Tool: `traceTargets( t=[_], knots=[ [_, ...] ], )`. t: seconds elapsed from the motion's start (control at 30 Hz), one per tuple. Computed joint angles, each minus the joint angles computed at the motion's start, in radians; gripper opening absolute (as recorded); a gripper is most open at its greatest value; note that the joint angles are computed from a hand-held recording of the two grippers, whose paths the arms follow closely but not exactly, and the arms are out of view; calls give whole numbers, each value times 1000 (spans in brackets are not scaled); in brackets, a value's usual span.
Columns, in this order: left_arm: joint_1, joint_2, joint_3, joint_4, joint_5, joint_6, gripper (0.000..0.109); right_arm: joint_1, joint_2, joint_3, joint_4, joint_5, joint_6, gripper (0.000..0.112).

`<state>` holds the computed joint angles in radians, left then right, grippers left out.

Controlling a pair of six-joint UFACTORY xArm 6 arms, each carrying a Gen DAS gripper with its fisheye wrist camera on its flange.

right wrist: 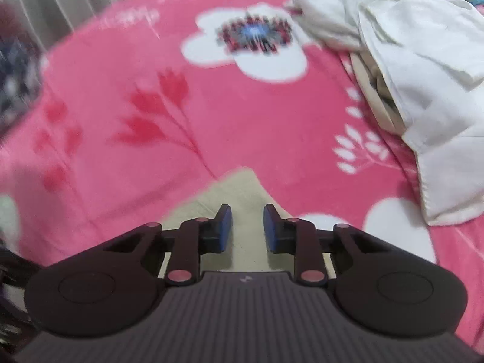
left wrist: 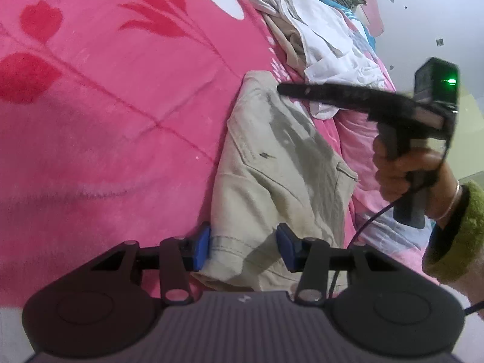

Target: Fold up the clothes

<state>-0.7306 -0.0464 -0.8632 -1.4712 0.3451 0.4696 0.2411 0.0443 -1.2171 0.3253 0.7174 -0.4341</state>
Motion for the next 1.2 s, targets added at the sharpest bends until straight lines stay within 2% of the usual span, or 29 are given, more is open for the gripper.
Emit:
traceTargets(
  t=[0.07,0.1,0.17,0.27,0.37,0.47,0.57,0.67,0.73,0.8,0.9,0.97,1.07,1.1,1.17,1.2],
  knots=[
    [3,1,3,-32,2,27,47,14,25,-11,47,-9,-40,20],
    [5,4,3,-32,3,29,48,23,52,-10,23,-38,-24,20],
    [26,11,-1,-16,35,16,48,35,105,-15,-16,-88,15,29],
    [65,17,-14,67,102,-9,50,22,91,-38,-7,-66,132,27],
    [96,19,-19,102,158,-22,51,-12,-70,49,-6,-35,163,27],
    [107,20,-15,99,180,-17,52,-68,-262,143,-56,86,199,27],
    [109,25,-16,110,185,-27,54,-111,-377,233,-99,199,227,27],
    [109,24,-29,202,196,-81,56,-103,-382,362,-244,171,317,26],
    [110,22,-49,316,205,-153,55,-107,-402,446,-233,76,345,26],
    [126,20,-75,404,235,-207,54,-112,-437,449,-223,83,382,26],
    [137,7,-96,473,239,-254,54,-137,-581,484,-106,123,341,27],
    [133,13,-115,507,239,-263,54,-143,-660,507,-11,152,248,27],
    [108,49,-148,608,264,-304,54,-116,-639,533,31,197,161,26],
    [95,64,-156,644,266,-322,54,-92,-616,558,0,176,151,26],
    [89,71,-161,675,264,-372,57,-67,-611,621,21,75,112,26],
    [95,72,-171,688,276,-393,56,-71,-602,609,32,77,123,26]
  ],
)
